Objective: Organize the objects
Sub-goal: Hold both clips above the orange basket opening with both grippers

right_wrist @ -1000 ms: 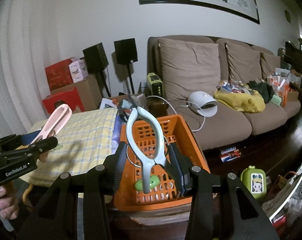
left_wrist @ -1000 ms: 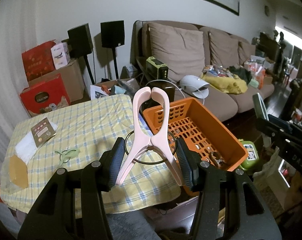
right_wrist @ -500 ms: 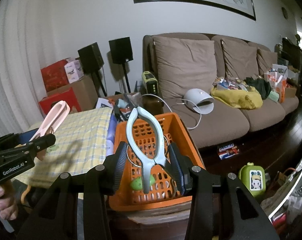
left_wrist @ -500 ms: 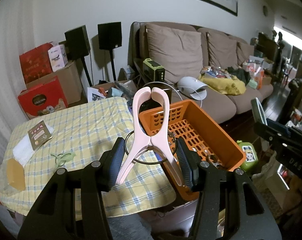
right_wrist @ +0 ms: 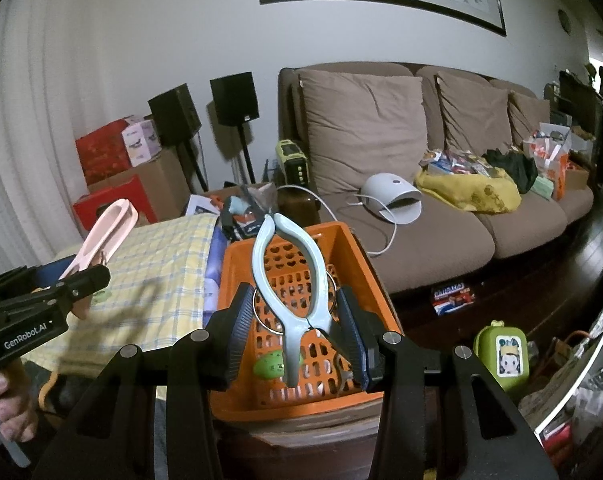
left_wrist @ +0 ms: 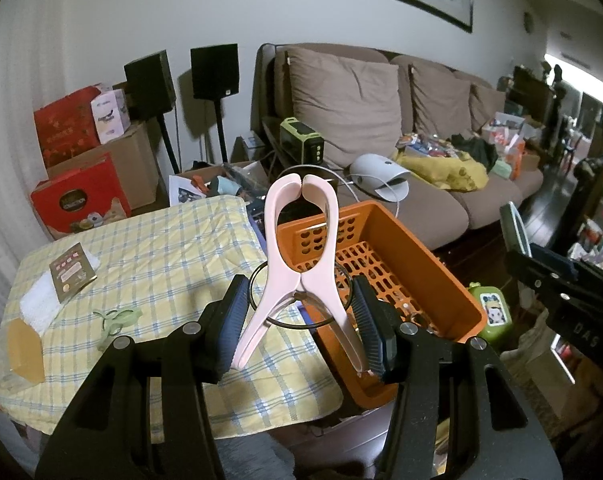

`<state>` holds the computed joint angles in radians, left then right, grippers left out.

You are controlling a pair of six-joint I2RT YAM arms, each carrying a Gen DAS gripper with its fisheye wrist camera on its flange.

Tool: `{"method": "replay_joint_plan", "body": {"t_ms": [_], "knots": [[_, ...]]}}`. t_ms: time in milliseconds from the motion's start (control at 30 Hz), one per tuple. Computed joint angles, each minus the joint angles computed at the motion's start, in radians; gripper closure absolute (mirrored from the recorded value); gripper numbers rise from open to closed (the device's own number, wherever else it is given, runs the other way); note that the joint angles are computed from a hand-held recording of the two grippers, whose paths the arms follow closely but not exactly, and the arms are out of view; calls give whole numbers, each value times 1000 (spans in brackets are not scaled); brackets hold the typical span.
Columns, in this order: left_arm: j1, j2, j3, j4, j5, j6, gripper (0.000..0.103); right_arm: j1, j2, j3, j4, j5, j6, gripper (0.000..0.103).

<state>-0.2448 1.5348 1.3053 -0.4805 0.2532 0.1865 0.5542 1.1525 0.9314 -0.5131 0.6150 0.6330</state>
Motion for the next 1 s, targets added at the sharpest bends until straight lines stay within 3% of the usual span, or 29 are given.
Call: {"method": "replay_joint_plan", "body": {"t_ms": [1000], "knots": [[-89, 21, 32, 12, -36, -49, 54, -67, -64, -54, -14, -10, -7, 60]]}}
